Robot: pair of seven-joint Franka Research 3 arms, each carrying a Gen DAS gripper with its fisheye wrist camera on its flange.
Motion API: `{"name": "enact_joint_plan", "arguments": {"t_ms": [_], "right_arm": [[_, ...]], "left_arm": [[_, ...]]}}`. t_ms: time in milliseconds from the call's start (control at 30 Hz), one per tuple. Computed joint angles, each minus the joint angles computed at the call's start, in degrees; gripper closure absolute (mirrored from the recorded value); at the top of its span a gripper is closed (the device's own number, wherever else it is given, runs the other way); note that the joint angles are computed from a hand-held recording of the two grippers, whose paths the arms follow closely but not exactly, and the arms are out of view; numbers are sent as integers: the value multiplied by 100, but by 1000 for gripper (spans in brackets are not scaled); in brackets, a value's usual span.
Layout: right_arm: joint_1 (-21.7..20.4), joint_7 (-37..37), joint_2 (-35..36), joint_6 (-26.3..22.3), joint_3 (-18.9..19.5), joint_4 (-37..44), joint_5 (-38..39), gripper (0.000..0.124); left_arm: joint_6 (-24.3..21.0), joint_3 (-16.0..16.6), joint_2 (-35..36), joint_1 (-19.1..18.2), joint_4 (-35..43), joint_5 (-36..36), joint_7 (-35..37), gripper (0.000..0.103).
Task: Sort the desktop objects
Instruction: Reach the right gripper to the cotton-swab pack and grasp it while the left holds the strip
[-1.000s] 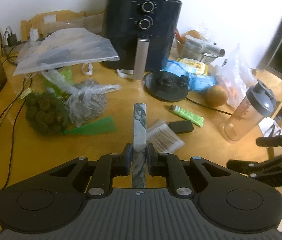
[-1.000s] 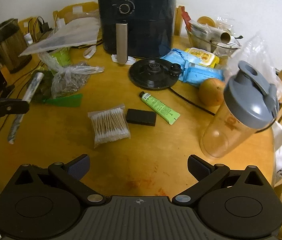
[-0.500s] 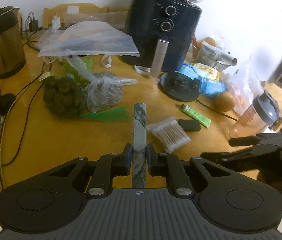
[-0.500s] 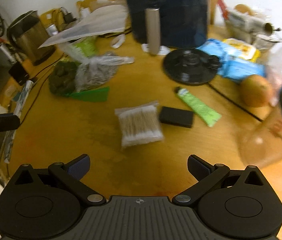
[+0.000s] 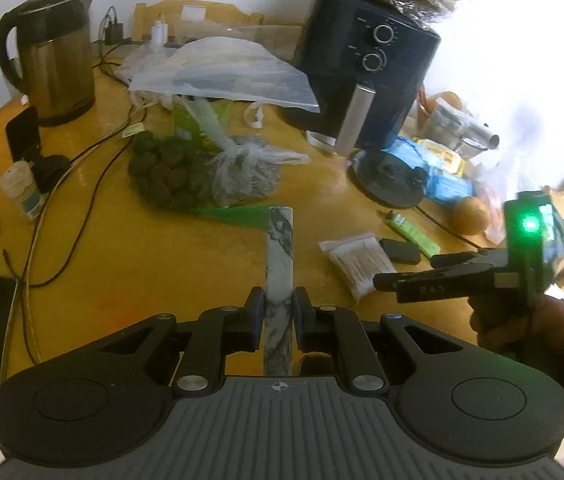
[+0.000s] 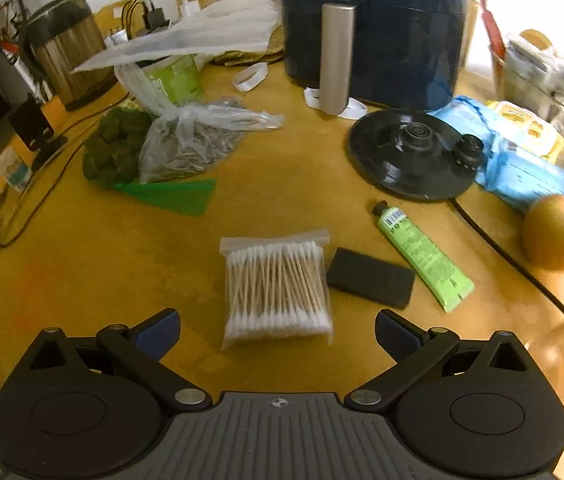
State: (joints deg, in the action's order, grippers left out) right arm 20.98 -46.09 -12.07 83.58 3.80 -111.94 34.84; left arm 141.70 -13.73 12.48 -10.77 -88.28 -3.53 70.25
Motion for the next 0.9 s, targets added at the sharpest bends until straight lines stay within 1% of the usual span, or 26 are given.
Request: {"name": "enact_joint_plan", "arguments": {"t_ms": [100, 300, 433, 533, 667, 767, 833, 900], "right_arm": [[78, -28, -145, 336, 108, -269, -83, 21], [287, -423, -460, 950, 176, -879, -102, 21], [402, -336, -514, 1134, 213, -1042, -153, 23], [476, -431, -626, 1391, 222, -1263, -169, 32], [539, -709, -755, 1602, 118, -1501, -34, 32], [544, -771, -749, 1553, 59, -1497, 51, 39], [536, -768, -765, 1481, 48, -1472, 50, 52], [529, -762, -798, 1455, 61, -1464, 8, 55]], "left_arm": [[28, 21, -101, -4, -133, 20, -127, 87], [76, 69, -271, -30, -363, 122, -450, 87], [59, 91, -357, -37, -461, 212, -652, 87], [50, 103, -421, -36, -539, 261, -778, 87], [66, 116, -499, -15, -649, 270, -862, 87], [88, 121, -525, -1, -693, 253, -889, 87], [101, 116, -521, 12, -699, 216, -850, 87], [130, 108, -514, 28, -709, 156, -774, 87]]}}
